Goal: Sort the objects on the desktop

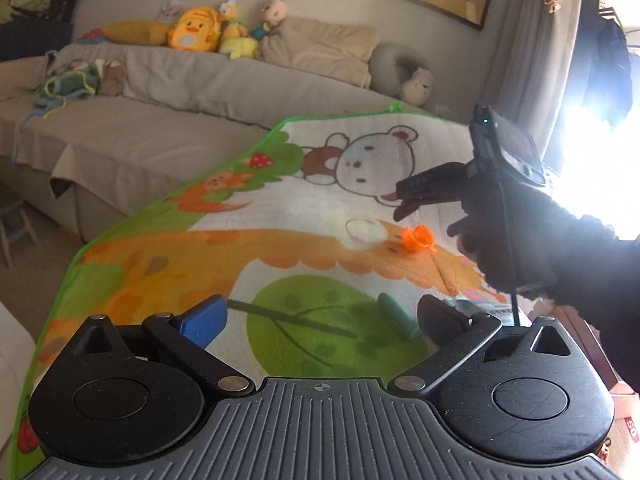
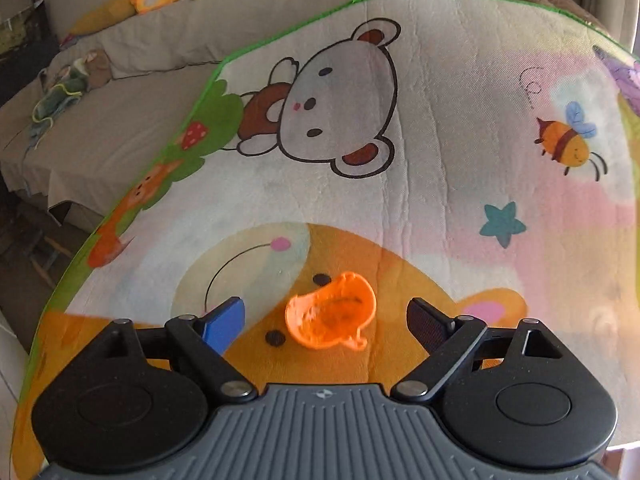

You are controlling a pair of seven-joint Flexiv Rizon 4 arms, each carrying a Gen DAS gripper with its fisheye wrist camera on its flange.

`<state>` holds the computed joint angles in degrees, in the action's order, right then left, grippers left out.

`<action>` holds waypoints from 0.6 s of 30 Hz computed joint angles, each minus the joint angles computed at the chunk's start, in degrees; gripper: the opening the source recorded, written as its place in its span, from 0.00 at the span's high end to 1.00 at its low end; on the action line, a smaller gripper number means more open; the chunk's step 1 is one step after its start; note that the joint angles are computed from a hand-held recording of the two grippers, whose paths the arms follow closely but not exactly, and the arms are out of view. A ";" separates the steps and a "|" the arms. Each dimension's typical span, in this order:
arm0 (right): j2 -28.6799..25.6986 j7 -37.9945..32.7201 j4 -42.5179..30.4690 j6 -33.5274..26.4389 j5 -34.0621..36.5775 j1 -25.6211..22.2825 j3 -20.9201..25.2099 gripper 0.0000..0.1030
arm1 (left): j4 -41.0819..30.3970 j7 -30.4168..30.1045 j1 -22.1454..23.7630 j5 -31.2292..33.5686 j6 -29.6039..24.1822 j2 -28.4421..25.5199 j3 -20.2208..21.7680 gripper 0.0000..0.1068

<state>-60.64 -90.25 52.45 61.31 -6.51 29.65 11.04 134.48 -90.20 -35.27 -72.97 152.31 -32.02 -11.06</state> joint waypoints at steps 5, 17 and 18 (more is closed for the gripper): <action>-2.21 -2.31 -4.34 -7.34 0.34 -0.14 0.77 0.44 | 0.52 -0.97 0.51 1.87 -1.65 -0.12 0.20 0.04; 28.54 -29.90 34.50 -7.23 21.28 -23.91 15.19 0.44 | -5.60 11.97 -1.53 4.40 -9.80 -1.30 -0.59 0.04; 30.44 -32.33 36.37 -7.75 24.23 -26.05 15.96 0.44 | -6.19 12.65 -1.87 4.75 -10.41 -1.46 -0.63 0.04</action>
<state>-30.21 -122.58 88.82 53.56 17.72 3.60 27.01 128.29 -77.55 -37.14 -68.22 141.89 -33.48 -11.70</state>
